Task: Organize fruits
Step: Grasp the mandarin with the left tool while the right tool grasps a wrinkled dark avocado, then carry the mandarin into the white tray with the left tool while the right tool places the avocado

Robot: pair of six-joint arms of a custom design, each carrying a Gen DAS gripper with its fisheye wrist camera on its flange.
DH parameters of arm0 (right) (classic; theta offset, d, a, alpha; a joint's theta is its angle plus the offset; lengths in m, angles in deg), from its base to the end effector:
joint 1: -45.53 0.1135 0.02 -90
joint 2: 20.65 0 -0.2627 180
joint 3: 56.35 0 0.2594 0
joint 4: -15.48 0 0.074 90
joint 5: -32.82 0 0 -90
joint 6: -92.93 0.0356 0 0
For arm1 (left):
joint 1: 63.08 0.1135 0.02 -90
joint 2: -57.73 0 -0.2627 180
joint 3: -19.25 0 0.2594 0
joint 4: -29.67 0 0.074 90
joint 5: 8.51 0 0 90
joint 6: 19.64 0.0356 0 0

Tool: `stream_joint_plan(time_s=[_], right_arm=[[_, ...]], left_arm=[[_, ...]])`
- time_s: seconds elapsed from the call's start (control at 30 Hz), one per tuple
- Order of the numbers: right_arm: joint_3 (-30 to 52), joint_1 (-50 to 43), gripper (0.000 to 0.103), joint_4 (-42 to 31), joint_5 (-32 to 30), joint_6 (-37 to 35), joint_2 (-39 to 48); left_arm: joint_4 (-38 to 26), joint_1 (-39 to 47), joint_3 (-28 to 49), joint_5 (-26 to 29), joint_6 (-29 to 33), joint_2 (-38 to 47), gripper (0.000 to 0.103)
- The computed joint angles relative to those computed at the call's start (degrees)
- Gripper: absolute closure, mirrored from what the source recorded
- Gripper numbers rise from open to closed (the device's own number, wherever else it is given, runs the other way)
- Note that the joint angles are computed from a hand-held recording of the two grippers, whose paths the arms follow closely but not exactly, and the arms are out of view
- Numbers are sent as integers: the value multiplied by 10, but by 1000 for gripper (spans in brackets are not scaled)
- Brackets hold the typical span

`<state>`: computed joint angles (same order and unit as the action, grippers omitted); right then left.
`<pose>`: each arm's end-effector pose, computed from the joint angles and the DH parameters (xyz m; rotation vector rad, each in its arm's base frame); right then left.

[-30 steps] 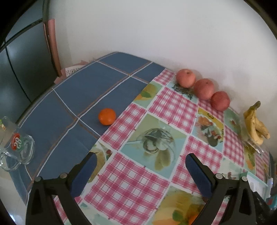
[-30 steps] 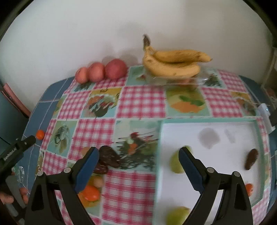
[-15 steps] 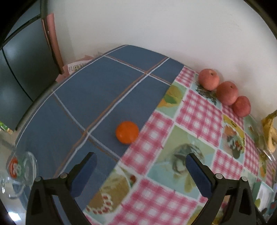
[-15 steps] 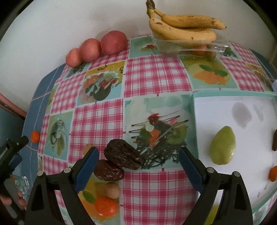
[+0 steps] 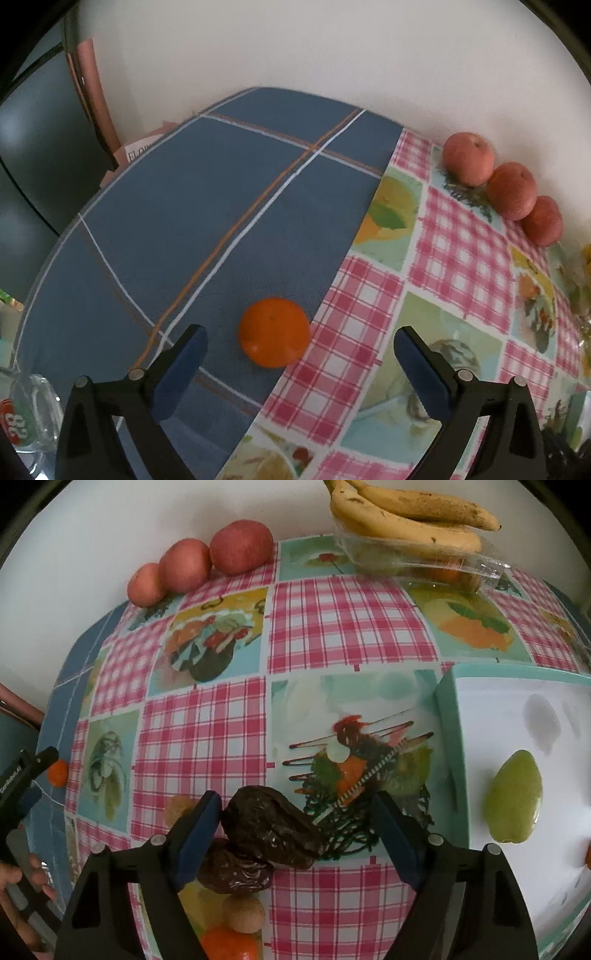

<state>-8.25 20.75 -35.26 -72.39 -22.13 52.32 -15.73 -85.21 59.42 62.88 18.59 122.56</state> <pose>0.1903 -0.0776 0.1506 -0.0540 2.7972 0.1899 0.1717 -0.0576 0.1417 -0.7575 2.5623 0.0675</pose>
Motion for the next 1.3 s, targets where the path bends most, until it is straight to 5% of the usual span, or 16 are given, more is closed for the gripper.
stream_joint_plan(time_s=[0.3, 0.5, 0.63, 0.83, 1.03, 1.3], right_arm=[[-37, 48, 21, 27, 55, 12, -38], [-45, 64, 43, 36, 80, 16, -58], [-49, 64, 55, 43, 78, 17, -60], [-42, 40, 56, 26, 58, -6, -64], [-13, -3, 56, -20, 24, -22, -61], [49, -140, 56, -135, -40, -130, -83]], left_arm=[[59, 45, -27, 17, 33, 13, 29], [57, 62, -41, 8, 38, -13, 62], [49, 54, -52, 2, 27, -36, 63], [19, 25, -39, 8, 8, -63, 63], [-33, -82, 14, -4, -60, -36, 63], [-121, -231, 111, -15, -182, -3, 63]])
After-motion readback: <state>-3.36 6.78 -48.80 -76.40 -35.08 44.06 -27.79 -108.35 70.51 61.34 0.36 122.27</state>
